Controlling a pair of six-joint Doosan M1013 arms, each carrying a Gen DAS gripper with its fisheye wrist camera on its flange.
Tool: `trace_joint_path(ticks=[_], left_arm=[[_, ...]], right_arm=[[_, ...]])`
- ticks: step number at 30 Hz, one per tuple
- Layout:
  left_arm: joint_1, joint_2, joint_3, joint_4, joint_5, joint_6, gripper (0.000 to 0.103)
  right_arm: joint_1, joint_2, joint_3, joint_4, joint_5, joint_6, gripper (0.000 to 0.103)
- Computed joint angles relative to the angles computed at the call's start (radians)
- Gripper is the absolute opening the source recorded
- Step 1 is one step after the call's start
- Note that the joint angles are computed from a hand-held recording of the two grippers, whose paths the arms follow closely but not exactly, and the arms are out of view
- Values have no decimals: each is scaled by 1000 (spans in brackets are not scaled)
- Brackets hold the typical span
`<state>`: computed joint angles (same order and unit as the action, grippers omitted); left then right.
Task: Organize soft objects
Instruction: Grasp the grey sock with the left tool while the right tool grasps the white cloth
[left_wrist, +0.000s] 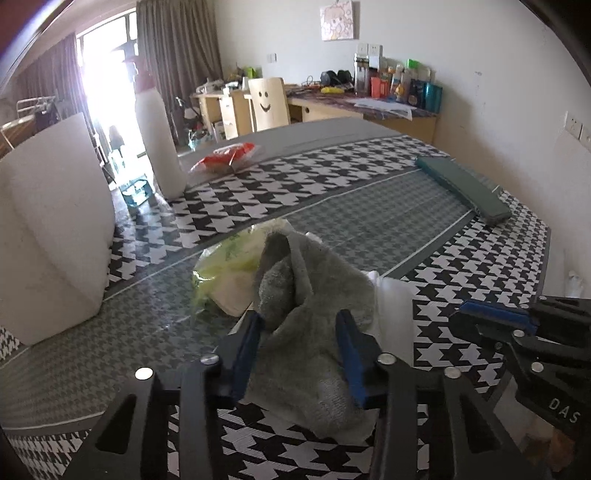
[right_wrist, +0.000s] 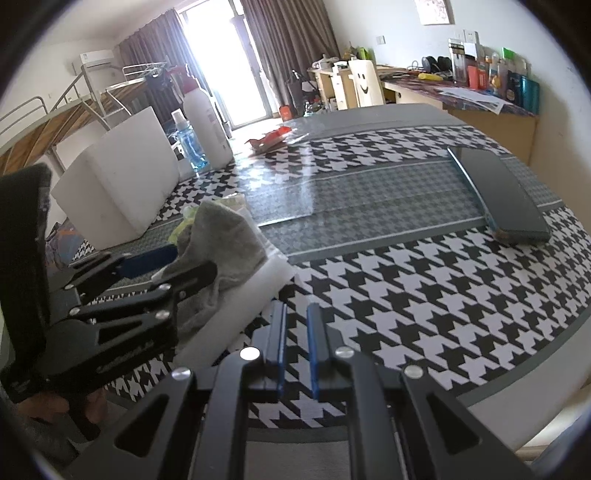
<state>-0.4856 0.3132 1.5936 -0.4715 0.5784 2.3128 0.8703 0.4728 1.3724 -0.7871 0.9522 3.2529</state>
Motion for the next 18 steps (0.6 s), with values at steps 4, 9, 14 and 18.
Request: trace_joint_path(ticks=[4,9,14,18], left_arm=[[-3,6,-8,32,7,-32,22],[1,7,-9,4,14,-2,12],[22,-18,11,-133,19,114,11],[42,-39,21,-223,26,180,10]], right_arm=[[-2,-4,7,4,-5,6,16],[-2,-6,12,1,-14,15,24],[0,-5,8,3,-7,15,25],[2,1,-4,4,-2,4,25]])
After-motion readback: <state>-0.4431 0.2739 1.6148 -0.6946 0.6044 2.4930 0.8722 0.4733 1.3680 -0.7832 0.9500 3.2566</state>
